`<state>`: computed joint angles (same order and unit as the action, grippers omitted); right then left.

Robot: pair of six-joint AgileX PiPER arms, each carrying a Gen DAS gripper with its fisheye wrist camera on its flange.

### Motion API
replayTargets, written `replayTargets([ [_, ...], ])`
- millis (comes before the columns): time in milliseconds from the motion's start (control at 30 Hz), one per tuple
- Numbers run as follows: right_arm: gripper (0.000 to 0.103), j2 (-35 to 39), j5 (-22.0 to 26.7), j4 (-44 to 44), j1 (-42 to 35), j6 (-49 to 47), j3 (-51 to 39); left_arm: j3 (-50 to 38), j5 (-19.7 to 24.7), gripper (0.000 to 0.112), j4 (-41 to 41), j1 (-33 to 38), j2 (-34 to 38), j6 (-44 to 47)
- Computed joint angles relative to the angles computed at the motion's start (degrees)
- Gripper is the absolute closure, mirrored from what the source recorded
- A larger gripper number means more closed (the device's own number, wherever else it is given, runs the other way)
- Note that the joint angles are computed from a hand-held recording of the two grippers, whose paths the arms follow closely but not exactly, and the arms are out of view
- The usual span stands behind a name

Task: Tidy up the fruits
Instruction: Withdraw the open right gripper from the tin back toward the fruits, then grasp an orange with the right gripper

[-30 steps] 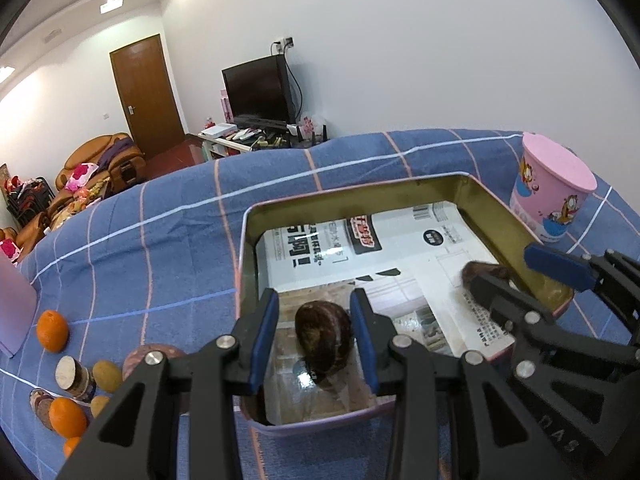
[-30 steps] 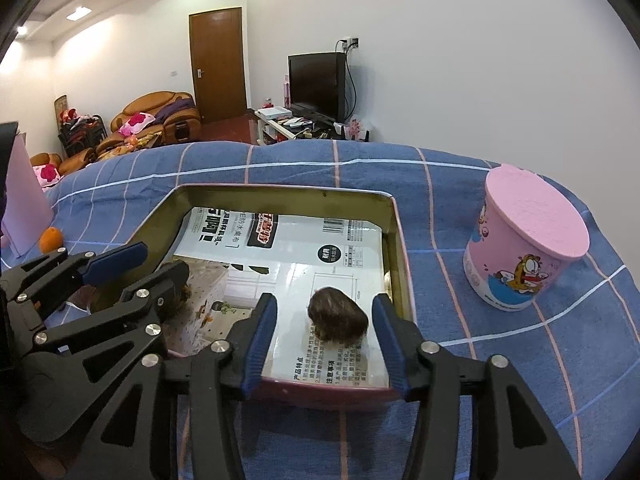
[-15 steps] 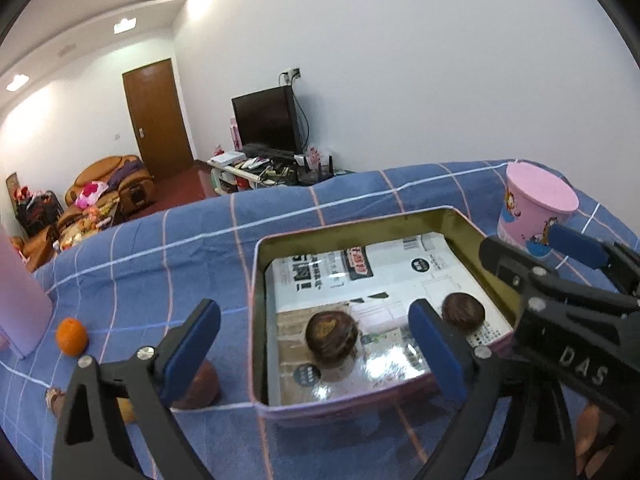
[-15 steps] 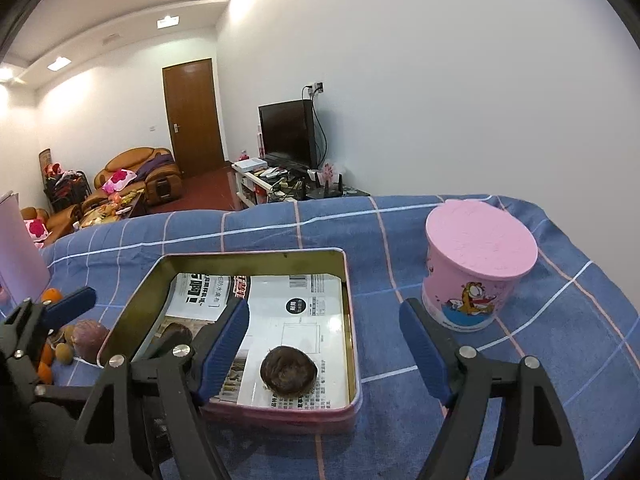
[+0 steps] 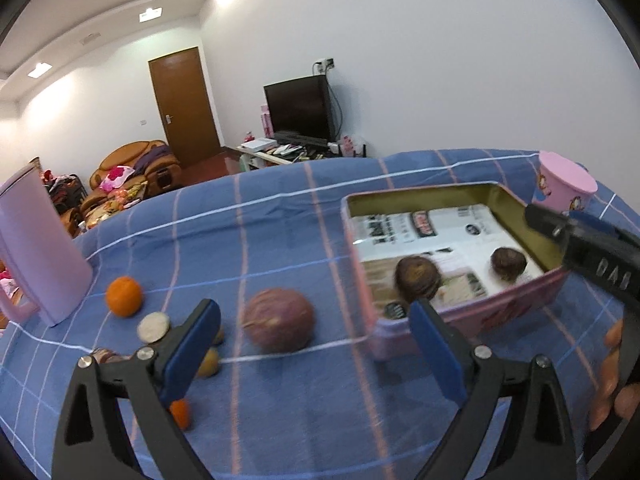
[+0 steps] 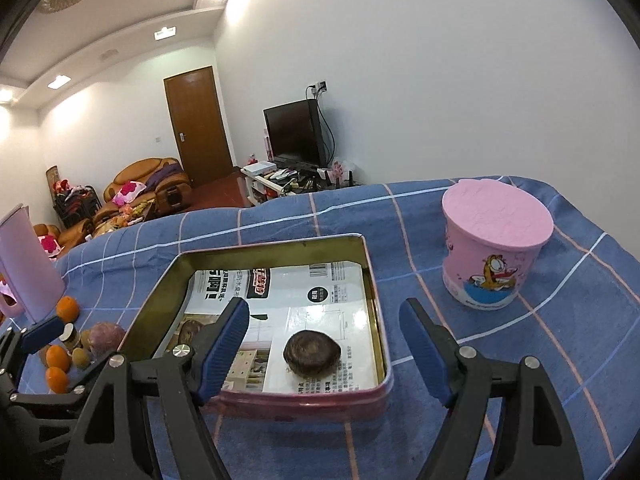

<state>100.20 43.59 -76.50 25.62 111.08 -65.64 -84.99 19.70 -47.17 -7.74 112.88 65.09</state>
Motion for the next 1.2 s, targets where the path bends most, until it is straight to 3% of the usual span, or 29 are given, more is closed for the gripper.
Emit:
replayTargets([
  [167,0.024,0.6,3.2,-0.7,2.3,3.7,-0.3,-1.1,2.3,0.015,-0.7,3.5,0.7,1.1],
  [367,0.024,3.0,5.6,2.2,5.6,0.0,-4.2,-3.3,3.2,0.015,1.4,6.4,2.3,0.1],
  [733,0.024,9.9,2.2,7.3,9.4,-5.9,-14.5,-8.7,5.2,0.015,3.3,10.8,5.9,-0.2],
  [1033,0.024,17.8,0.2,14.7,12.2,-16.2,-27.4,-24.4,13.5,0.015,13.3,15.9,14.3,-13.0],
  [1200,0.024,22.6,-0.6,21.4,13.2,-25.8,-35.6,-33.0,15.2,0.015,19.0,18.3,18.9,-19.7],
])
